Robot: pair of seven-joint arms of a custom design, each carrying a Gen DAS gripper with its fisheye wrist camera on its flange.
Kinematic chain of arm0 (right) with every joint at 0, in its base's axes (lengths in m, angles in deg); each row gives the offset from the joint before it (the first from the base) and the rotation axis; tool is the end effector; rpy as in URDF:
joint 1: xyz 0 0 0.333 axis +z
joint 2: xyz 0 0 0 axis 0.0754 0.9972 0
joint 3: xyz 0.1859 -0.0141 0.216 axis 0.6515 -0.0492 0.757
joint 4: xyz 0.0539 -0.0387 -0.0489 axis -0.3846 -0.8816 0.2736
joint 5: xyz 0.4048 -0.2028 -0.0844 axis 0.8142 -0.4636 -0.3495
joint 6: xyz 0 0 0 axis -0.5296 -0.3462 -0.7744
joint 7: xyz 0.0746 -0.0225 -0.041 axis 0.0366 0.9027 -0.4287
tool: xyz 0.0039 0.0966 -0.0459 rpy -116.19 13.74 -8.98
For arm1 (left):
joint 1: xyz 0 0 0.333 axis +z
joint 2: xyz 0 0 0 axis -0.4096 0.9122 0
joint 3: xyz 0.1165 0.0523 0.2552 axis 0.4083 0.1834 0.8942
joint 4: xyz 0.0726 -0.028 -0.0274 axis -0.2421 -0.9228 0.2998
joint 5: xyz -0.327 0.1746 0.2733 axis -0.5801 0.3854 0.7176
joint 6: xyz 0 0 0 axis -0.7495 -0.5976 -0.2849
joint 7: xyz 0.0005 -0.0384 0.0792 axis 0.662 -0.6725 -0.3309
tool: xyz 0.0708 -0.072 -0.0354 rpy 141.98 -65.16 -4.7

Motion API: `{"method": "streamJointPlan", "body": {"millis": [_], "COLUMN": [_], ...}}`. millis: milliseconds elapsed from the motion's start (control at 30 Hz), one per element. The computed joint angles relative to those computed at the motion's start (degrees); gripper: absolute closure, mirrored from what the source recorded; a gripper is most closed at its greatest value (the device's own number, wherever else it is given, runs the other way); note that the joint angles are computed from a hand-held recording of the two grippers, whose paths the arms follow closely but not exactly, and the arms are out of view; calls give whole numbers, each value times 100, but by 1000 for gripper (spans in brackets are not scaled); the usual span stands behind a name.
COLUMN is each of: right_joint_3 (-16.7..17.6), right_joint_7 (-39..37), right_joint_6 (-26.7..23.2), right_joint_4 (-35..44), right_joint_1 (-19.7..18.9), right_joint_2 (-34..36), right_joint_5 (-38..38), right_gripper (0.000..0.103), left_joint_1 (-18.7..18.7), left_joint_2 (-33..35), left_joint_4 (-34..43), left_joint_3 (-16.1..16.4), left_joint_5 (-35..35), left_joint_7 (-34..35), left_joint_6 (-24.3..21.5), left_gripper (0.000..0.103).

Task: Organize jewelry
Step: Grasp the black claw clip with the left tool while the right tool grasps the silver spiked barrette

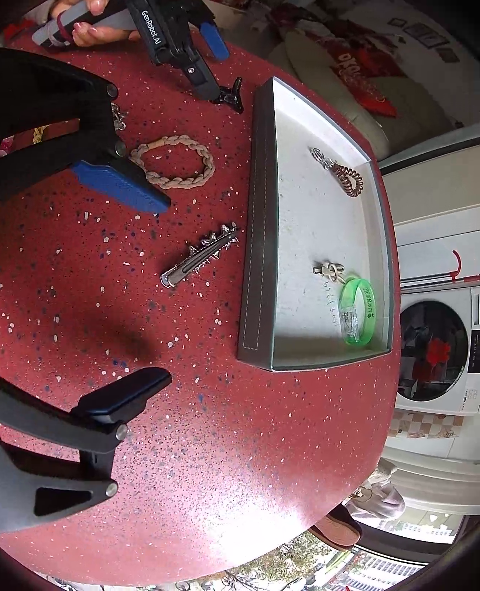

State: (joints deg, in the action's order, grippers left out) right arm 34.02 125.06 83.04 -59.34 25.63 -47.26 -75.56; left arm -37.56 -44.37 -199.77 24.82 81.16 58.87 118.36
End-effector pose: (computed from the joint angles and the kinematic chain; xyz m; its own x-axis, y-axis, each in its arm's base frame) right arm 0.5126 0.3056 0.3830 0.2729 -0.9539 -0.1247 -0.8299 -0.1679 -0.5320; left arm 0.4701 -0.2860 0.4048 0.1761 -0.9838 0.0329 -0.7881 -0.1609 -0.5942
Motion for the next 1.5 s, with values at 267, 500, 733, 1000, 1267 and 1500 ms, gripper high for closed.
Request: {"method": "streamJointPlan", "body": {"millis": [267, 500, 733, 1000, 1267, 1500], "right_joint_3": [3, 0, 30, -33, -57, -74], "right_joint_7": [-74, -180, -34, -304, -802, -1080], "right_joint_6": [-160, -172, -138, 134, 295, 383], "right_joint_4": [317, 302, 244, -69, -294, -327], "right_joint_1": [52, 133, 135, 144, 181, 202], "right_joint_2": [256, 208, 153, -154, -464, -670], "right_joint_5": [-405, -444, -509, 217, 994, 1315], "right_gripper": [42, 64, 92, 92, 92, 92], "left_joint_1": [2, -30, -50, -60, -27, 18], "left_joint_2": [203, 225, 103, -270, -645, -774], "left_joint_4": [187, 152, 11, -291, -480, -447], "left_joint_3": [-8, 24, 87, 108, 109, 55], "left_joint_5": [132, 153, -9, -250, -525, -524], "left_joint_7": [46, 139, 263, 492, 720, 840], "left_joint_6": [-57, 92, 281, 550, 674, 723], "left_gripper": [16, 45, 59, 59, 59, 59]}}
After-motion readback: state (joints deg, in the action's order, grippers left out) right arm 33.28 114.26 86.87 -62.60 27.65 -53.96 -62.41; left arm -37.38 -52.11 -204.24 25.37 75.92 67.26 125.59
